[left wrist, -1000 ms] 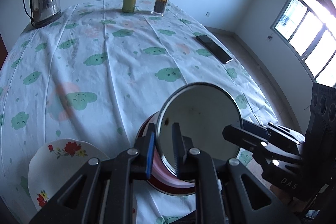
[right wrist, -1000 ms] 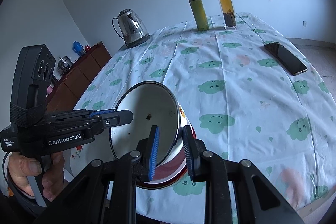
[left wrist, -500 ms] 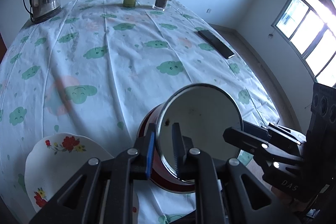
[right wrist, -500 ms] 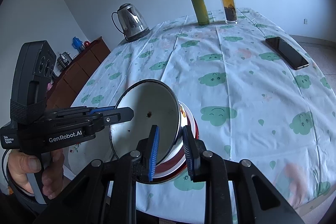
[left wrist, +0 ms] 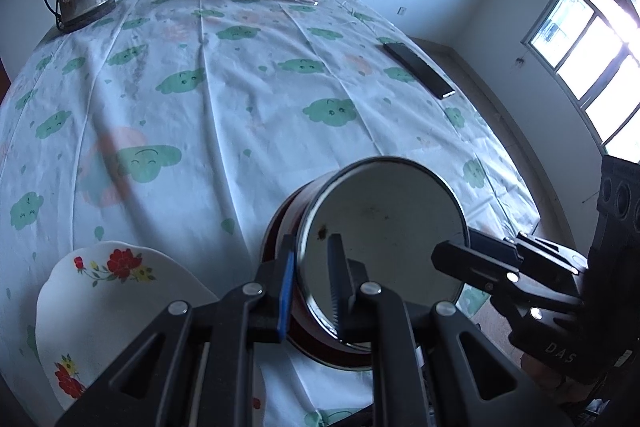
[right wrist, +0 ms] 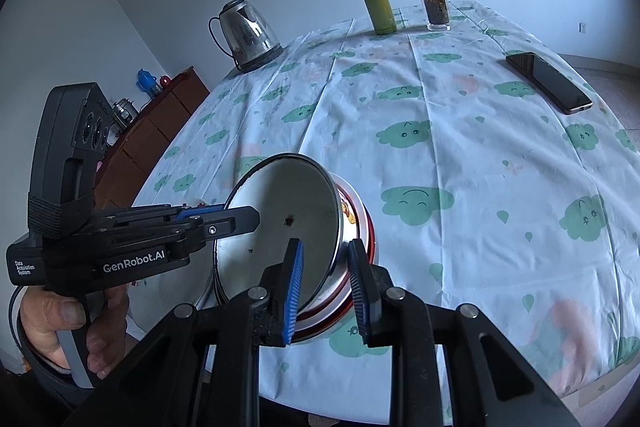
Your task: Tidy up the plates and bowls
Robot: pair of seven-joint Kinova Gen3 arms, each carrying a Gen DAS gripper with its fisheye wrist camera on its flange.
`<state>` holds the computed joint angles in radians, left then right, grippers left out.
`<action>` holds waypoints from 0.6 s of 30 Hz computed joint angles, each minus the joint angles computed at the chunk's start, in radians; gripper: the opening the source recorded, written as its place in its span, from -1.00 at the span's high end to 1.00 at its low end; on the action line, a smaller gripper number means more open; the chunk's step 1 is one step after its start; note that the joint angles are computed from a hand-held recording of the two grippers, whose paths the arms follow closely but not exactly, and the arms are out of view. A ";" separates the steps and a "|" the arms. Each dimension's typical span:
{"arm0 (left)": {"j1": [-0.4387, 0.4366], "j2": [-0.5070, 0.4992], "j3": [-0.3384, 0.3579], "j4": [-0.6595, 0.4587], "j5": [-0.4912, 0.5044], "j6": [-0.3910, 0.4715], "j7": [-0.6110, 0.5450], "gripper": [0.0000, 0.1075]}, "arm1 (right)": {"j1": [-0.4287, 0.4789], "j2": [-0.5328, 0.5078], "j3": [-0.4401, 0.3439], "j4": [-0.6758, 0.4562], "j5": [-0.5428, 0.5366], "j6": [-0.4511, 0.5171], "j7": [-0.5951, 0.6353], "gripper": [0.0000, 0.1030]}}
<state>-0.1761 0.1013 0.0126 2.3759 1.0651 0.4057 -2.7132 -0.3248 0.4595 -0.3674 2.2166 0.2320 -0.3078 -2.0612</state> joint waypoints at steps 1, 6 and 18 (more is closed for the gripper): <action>-0.001 0.000 -0.001 -0.001 0.000 0.003 -0.002 0.77 | 0.000 0.002 0.001 0.000 0.001 -0.002 0.000 0.51; -0.004 -0.011 -0.006 0.004 -0.009 0.003 0.003 0.77 | 0.060 0.020 -0.056 -0.008 0.050 0.009 -0.034 0.51; -0.001 -0.011 -0.012 0.012 0.020 0.013 -0.034 0.72 | 0.099 0.036 -0.088 -0.010 0.106 0.008 -0.079 0.50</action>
